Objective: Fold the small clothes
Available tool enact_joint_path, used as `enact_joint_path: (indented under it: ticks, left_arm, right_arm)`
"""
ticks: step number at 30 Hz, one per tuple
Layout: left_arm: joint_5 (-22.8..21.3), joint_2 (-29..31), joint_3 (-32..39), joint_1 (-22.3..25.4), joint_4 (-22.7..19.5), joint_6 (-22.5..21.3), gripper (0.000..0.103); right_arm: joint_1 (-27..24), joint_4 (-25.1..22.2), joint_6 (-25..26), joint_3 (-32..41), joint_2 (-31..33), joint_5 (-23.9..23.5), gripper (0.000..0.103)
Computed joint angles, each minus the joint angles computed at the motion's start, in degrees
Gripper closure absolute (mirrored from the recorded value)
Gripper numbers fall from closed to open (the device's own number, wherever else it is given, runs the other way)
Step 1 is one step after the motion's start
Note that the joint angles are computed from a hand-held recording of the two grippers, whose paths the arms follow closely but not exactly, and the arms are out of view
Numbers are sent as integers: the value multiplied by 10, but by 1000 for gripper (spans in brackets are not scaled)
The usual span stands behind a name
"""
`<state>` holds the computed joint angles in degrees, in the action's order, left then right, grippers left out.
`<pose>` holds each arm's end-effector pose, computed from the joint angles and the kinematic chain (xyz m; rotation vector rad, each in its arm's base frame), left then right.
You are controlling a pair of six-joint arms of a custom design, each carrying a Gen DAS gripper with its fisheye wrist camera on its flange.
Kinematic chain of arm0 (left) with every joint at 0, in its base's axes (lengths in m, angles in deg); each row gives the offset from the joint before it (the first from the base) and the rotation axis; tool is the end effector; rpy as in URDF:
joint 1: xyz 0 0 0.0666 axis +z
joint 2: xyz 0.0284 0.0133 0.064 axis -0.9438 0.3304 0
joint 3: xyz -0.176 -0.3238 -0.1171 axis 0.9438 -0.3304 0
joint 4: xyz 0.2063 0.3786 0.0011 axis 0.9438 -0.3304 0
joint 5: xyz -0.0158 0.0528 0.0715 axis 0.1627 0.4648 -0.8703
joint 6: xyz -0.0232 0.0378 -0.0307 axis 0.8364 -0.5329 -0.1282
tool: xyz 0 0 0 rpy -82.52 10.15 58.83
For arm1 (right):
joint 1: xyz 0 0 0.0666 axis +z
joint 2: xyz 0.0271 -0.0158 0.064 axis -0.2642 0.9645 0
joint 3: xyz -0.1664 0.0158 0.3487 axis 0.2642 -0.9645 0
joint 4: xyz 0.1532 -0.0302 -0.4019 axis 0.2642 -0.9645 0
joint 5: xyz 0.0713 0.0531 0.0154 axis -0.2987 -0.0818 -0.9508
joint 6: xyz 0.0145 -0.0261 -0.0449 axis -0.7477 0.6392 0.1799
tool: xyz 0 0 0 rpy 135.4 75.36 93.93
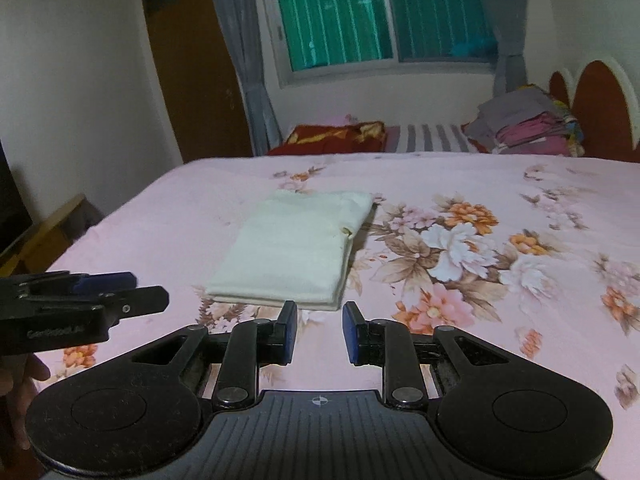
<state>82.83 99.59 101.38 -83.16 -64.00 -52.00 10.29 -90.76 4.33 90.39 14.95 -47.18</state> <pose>0.4716 -0.1097 0.4639 0.3298 2.1217 -0.2659 0.4316 0.2013 0.4818 -0.0142 2.1666 0.3337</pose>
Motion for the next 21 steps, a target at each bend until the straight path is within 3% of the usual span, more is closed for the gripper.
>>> enact_joint_path:
  ticks: [2, 5, 6, 7, 9, 16, 21]
  left_arm:
    - [-8, -23, -15, -4, 4, 1, 36]
    - [-38, -57, -40, -12, 16, 11, 2]
    - [-71, -67, -50, -20, 26, 15, 0]
    - [-104, -75, -54, -28, 22, 11, 0]
    - [-125, -93, -65, -33, 16, -2, 0]
    - [-105, -135, -87, -15, 3, 35, 0]
    - [-96, -151, -93, -11, -2, 41, 0]
  right_arm:
    - [7, -4, -8, -11, -22, 4, 78]
    - [21, -9, -13, -19, -43, 16, 78]
    - [27, -15, -16, -18, -47, 20, 66]
    - [34, -29, -21, -14, -48, 36, 9]
    - [56, -33, -28, -17, -54, 93, 0]
    - [88, -39, -69, -33, -82, 144, 0]
    - [123, -48, -54, -31, -93, 182, 0]
